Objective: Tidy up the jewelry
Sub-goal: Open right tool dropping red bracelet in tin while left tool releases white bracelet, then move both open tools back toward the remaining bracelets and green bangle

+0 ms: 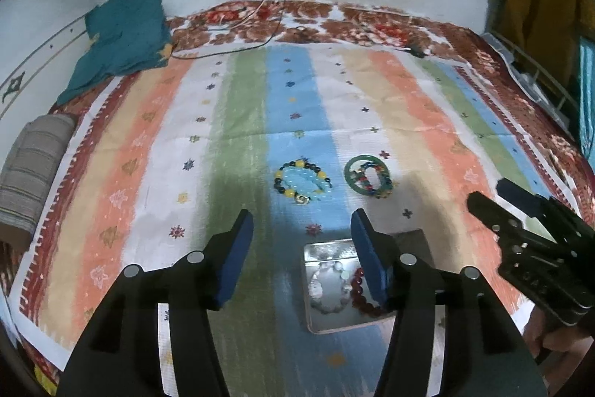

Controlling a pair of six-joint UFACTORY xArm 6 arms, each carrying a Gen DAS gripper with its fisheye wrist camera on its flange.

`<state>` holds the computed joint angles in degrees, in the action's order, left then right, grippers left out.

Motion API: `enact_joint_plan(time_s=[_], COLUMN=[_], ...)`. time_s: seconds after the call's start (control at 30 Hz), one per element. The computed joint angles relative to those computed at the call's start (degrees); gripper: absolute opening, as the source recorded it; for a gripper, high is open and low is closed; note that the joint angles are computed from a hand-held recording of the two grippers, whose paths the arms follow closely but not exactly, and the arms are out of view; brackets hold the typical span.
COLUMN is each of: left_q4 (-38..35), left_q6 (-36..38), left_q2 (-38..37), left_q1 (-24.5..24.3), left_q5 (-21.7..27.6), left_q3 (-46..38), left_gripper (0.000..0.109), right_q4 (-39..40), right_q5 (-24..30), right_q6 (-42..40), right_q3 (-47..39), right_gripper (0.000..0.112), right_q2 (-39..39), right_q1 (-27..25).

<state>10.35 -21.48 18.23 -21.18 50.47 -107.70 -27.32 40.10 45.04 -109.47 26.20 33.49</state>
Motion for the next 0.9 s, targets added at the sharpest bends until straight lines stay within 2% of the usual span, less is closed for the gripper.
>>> enact_joint_plan(time_s=[0.3,0.9], left_q4=[0.6,3.8], left_q6=[-0.6,-0.1], left_q2=[4.1,10.2], left_q1=[0.4,0.3], left_q5=[2.6,5.2], left_q3=[-5.6,-13.9], left_gripper=[0.066,0.078], right_q4=[3.3,5.5], right_q5=[1.0,5.2], right_q6=[-1.6,-5.2], right_q3=[-2.8,-11.3], right_gripper=[0.072,0.079], right_q2=[2.0,7.8], right_q1=[-1.1,-1.7])
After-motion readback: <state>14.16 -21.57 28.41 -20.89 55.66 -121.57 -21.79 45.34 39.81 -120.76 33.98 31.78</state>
